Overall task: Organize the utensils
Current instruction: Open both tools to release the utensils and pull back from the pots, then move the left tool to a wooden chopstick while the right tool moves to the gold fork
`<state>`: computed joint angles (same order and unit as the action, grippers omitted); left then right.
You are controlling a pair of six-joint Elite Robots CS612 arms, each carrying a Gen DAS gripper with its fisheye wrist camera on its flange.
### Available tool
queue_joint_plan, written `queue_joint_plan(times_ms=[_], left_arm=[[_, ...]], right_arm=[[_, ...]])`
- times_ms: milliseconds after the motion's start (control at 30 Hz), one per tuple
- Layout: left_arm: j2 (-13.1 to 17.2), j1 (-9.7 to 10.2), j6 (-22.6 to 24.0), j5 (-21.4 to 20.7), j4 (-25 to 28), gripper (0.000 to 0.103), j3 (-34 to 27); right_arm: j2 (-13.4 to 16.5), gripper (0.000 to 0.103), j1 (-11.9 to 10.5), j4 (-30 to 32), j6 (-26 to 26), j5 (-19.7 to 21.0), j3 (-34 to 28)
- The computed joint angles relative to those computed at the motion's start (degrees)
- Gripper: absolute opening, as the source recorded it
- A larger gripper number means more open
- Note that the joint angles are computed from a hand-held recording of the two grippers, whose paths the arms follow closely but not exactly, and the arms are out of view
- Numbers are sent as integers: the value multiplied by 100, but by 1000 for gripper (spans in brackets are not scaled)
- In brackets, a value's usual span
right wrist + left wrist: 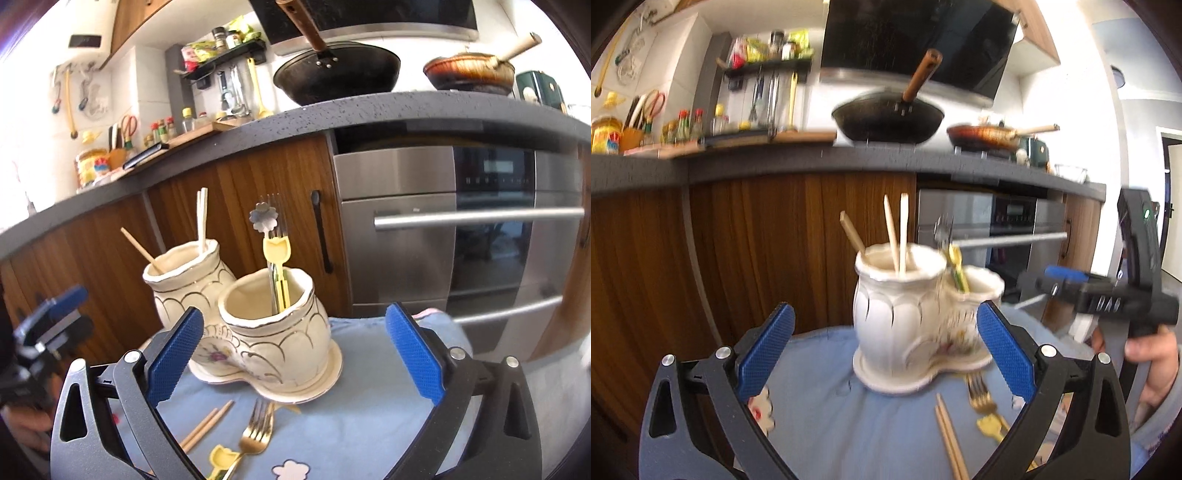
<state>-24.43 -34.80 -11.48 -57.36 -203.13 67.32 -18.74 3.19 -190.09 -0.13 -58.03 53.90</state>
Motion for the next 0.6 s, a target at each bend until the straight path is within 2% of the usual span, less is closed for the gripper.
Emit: queue_joint_plan(times_ms=[100,300,600], left_arm=[[-99,14,-273,-224,629,97,135],[-178,-11,-453,-542,1651,95,238],[-210,30,-777,-984,2490,78,232]], right_arm=[[-25,98,-7,-103,-63,23,78],[-138,98,-21,-97,-238,52,356],[-273,98,-44,293,-508,28,667]])
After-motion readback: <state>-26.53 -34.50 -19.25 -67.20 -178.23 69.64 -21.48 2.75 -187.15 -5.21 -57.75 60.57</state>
